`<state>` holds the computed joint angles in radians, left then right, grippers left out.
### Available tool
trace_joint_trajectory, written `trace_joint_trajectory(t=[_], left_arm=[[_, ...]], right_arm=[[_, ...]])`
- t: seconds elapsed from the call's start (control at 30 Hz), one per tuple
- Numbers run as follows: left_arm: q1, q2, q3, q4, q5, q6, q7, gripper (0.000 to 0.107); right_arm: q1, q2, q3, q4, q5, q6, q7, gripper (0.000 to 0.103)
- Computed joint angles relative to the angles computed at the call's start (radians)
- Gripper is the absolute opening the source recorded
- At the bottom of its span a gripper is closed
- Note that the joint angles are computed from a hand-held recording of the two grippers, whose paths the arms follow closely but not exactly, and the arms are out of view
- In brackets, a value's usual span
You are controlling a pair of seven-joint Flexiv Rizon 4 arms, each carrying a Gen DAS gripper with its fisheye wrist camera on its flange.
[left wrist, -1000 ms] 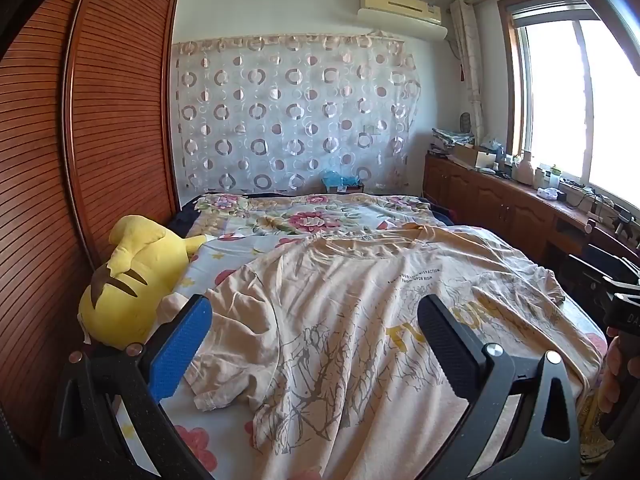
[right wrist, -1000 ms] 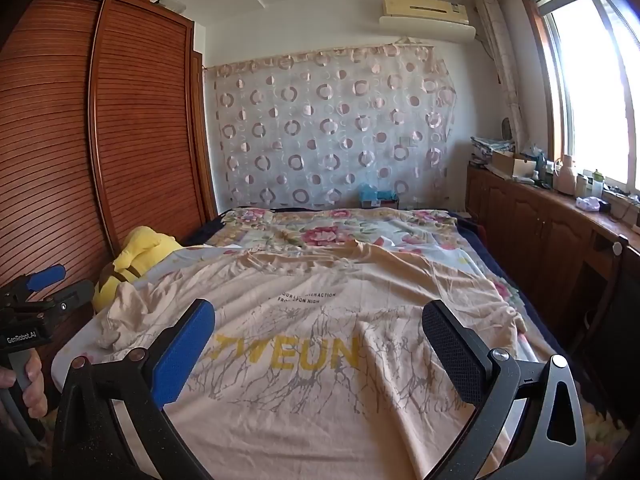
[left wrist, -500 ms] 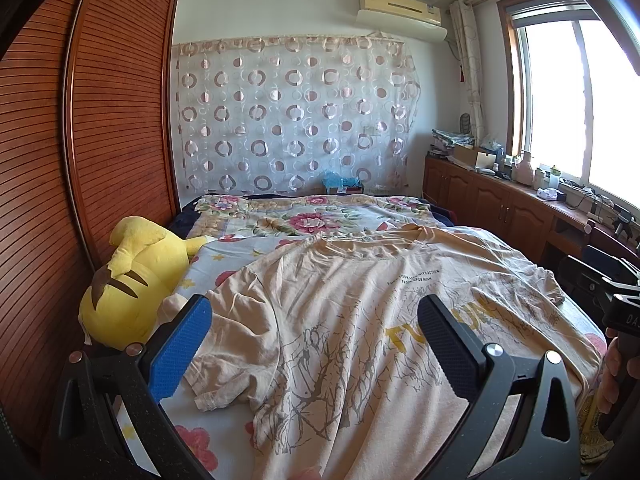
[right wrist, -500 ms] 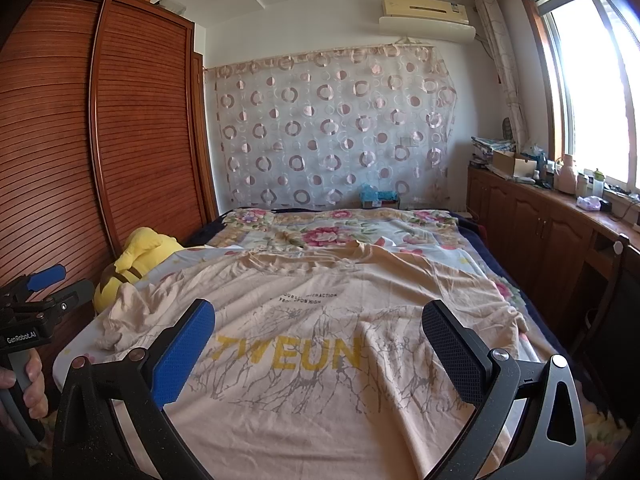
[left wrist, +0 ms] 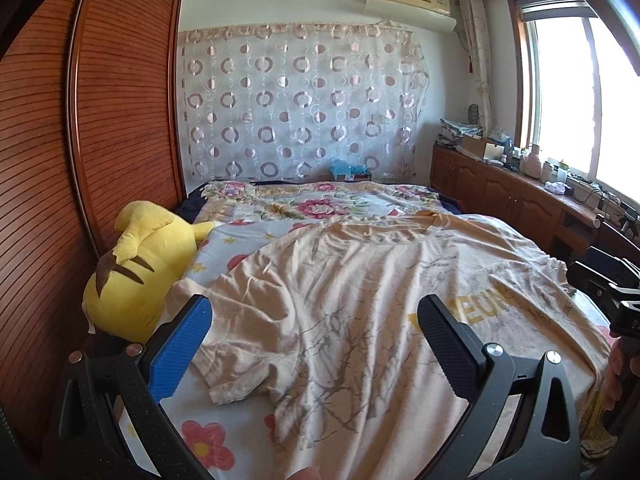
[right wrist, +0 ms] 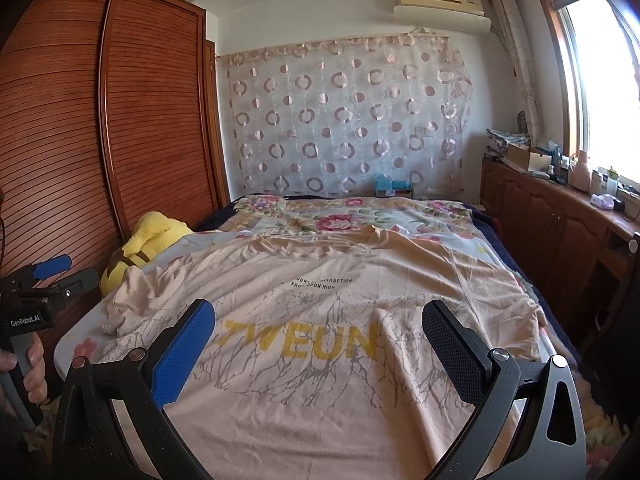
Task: Fold small clothes
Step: 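Grasp the beige T-shirt hem with the left gripper and lift it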
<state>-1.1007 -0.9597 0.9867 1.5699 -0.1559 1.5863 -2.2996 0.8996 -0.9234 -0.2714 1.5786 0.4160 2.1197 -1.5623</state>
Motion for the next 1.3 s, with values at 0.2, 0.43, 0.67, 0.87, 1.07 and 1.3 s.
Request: trace_joint_trajectory(t=[0.2, 0.43, 0.67, 0.87, 1.07, 1.3], left_arm=[[0.048, 0.033, -0.048, 0.045, 0.016, -0.013, 0.017, 0.103], [0.106, 0.069, -0.086, 0.082, 0.047, -0.017, 0.007, 0.103], [0.253, 0.126, -0.222, 0.093, 0.093, -0.021, 0.094, 0.103], [0.383, 0.159, -0.335, 0.066, 0.157, -0.08, 0.138, 0.1], [0.622, 0.21, -0.609, 0.052, 0.174, -0.097, 0.247, 0.076], [0.712, 0.199, -0.719, 0.011, 0.168, -0.16, 0.305, 0.048]], right_arm=[[-0.049, -0.013, 0.044, -0.022, -0.098, -0.048, 0.021, 0.103], [-0.104, -0.017, 0.08, -0.038, -0.245, -0.111, 0.07, 0.103], [-0.191, -0.014, 0.163, -0.058, -0.439, -0.184, 0.117, 0.103], [-0.326, -0.019, 0.317, -0.095, -0.637, -0.247, 0.137, 0.103], [-0.452, -0.031, 0.466, -0.113, -0.79, -0.301, 0.141, 0.103], [-0.528, -0.04, 0.549, -0.109, -0.865, -0.319, 0.132, 0.103]])
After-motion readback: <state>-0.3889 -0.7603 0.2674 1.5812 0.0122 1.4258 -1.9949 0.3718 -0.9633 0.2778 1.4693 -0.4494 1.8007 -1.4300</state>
